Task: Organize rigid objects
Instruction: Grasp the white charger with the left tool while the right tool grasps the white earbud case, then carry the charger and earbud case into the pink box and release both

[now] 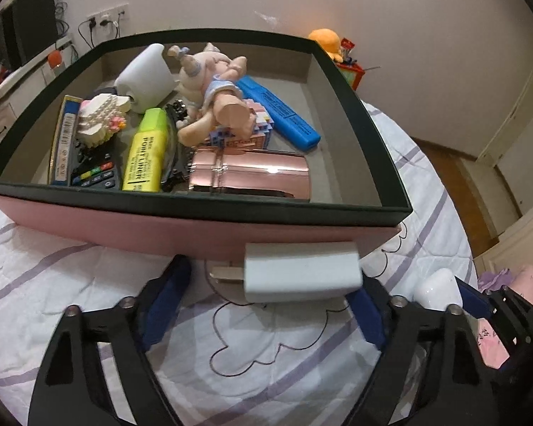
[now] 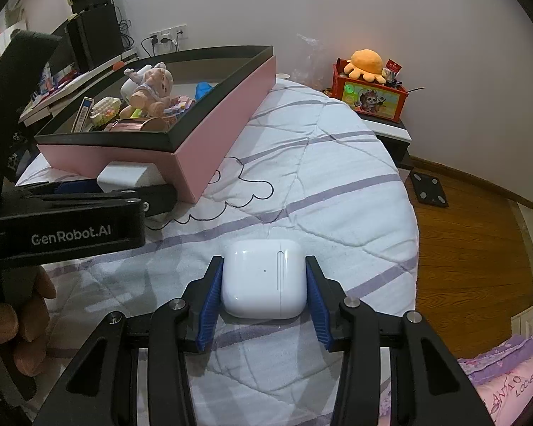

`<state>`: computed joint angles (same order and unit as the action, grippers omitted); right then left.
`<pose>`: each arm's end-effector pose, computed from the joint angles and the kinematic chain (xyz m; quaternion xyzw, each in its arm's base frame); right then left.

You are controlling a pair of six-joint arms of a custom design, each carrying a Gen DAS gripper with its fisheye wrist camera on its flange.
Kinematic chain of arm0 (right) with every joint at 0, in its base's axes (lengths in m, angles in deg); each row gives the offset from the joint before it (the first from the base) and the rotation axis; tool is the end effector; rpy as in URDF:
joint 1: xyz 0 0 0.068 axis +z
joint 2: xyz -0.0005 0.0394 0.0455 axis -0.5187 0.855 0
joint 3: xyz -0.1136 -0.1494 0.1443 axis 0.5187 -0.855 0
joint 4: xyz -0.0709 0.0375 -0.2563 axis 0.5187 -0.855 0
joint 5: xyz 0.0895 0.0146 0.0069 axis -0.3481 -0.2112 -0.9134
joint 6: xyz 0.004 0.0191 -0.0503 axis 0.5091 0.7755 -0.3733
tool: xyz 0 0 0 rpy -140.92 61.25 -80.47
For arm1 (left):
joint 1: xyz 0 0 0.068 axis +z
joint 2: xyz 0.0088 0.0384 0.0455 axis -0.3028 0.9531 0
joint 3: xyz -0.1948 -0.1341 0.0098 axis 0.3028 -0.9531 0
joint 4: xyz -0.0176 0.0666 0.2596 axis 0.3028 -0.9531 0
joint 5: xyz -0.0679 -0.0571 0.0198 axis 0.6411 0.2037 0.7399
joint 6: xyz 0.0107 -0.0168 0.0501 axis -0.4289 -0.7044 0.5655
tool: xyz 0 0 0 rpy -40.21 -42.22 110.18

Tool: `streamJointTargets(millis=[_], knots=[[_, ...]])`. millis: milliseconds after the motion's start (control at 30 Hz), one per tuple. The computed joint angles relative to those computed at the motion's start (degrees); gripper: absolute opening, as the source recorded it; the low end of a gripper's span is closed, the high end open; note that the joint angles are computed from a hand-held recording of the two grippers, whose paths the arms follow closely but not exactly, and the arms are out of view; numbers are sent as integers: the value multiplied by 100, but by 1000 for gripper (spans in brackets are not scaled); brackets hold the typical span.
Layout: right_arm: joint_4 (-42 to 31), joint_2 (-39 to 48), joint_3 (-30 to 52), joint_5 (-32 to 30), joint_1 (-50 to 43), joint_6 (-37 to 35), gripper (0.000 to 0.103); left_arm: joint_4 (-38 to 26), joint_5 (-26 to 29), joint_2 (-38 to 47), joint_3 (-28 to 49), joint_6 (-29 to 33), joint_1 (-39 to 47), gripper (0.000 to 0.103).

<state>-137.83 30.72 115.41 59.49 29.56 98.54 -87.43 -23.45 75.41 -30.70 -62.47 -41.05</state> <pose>0.1245 0.1800 0.1618 0.1050 0.9399 -0.0328 0.3231 0.2567 -0.1174 0.1694 0.2101 0.9295 -0.1376 0.2700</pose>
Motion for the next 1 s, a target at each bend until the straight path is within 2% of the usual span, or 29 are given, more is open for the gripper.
streamJointTargets(millis=[67, 133, 333, 600, 767, 1000], knots=[[-27, 26, 31, -5, 8, 55, 45, -9, 97, -72, -61, 132, 138, 67], [-67, 59, 76, -18, 16, 121, 45, -41, 354, -79, -67, 312, 301, 67], [-215, 163, 272, -34, 148, 393, 45, -179, 605, -411, -305, 592, 539, 67], [-406, 442, 695, -33, 433, 708, 45, -878, 1070, -1327, -733, 1293, 1394, 67], [-258, 716, 1072, -37, 503, 528, 45, -1515, 1494, -1709, -657, 2019, 2382, 67], [-52, 1027, 1801, -41, 415, -136, 45, -2057, 2002, -1555, 48, 2685, 3367, 67]])
